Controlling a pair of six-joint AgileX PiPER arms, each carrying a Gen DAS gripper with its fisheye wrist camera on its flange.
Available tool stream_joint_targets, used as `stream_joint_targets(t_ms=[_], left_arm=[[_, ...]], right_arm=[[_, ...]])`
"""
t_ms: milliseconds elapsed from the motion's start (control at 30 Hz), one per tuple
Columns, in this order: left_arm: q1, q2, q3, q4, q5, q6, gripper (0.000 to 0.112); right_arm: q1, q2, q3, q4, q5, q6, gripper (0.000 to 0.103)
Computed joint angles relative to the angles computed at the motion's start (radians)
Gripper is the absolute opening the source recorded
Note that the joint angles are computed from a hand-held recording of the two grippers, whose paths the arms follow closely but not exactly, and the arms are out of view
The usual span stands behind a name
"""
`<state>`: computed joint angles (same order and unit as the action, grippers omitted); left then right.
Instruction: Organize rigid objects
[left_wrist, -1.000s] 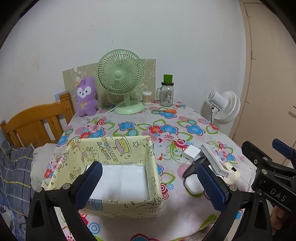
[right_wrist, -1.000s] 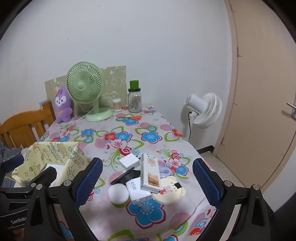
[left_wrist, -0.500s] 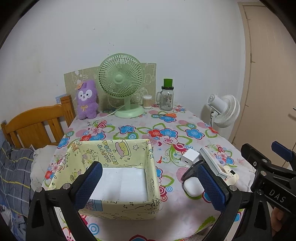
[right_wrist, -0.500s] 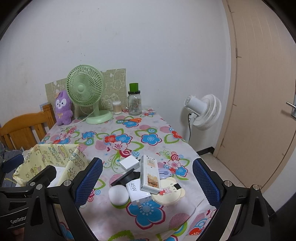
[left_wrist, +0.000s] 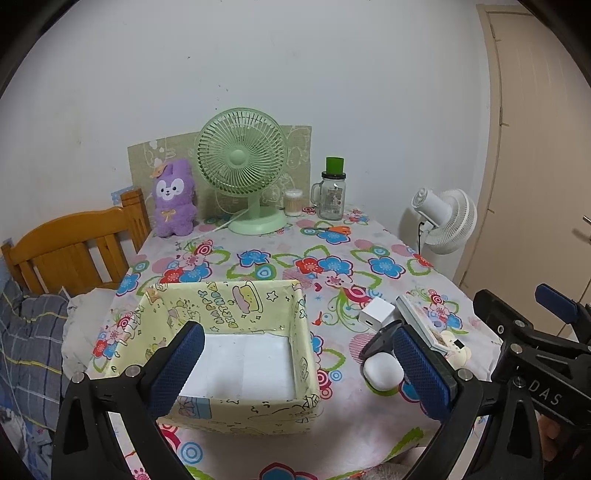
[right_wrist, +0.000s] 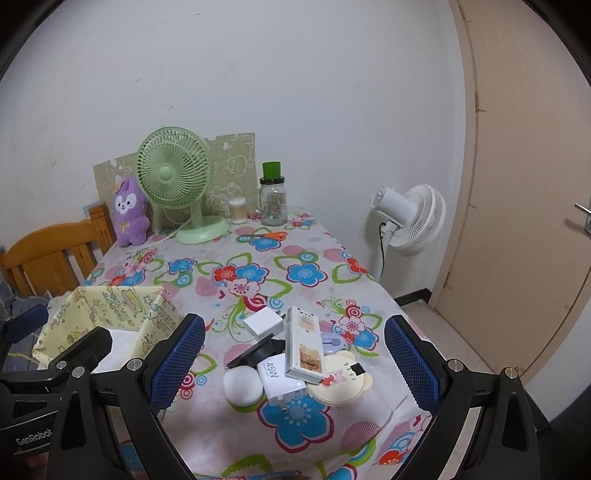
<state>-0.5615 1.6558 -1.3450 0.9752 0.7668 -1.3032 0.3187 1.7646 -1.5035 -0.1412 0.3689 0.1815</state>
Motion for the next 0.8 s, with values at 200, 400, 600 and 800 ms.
stream_joint_targets(t_ms=[200,400,600,800], left_arm=[[-0.006,-0.016,-0.013,-0.012,0.015,0.028,0.103],[-0.012,-0.028,-0.004,-0.001,0.026,0.019,0.103],[-0.008,-0.036,-0.010,-0.019,0.035,0.027,0.103],[0.001,-0.034,-0.022,-0.059,0.033,0.059,0.103]], right_arm=[[0.000,-0.017,-0.015,0.007,0.023,-0.010,0.099],[-0.012,-0.016,-0.038,0.095,0.049,-0.079,0.099],[-0.004,-0.006,-0.064,0.082,0.063,-0.070,0.099],[-0.001,-0.009,-0.073,0.069,0.068,-0.069,0.099]])
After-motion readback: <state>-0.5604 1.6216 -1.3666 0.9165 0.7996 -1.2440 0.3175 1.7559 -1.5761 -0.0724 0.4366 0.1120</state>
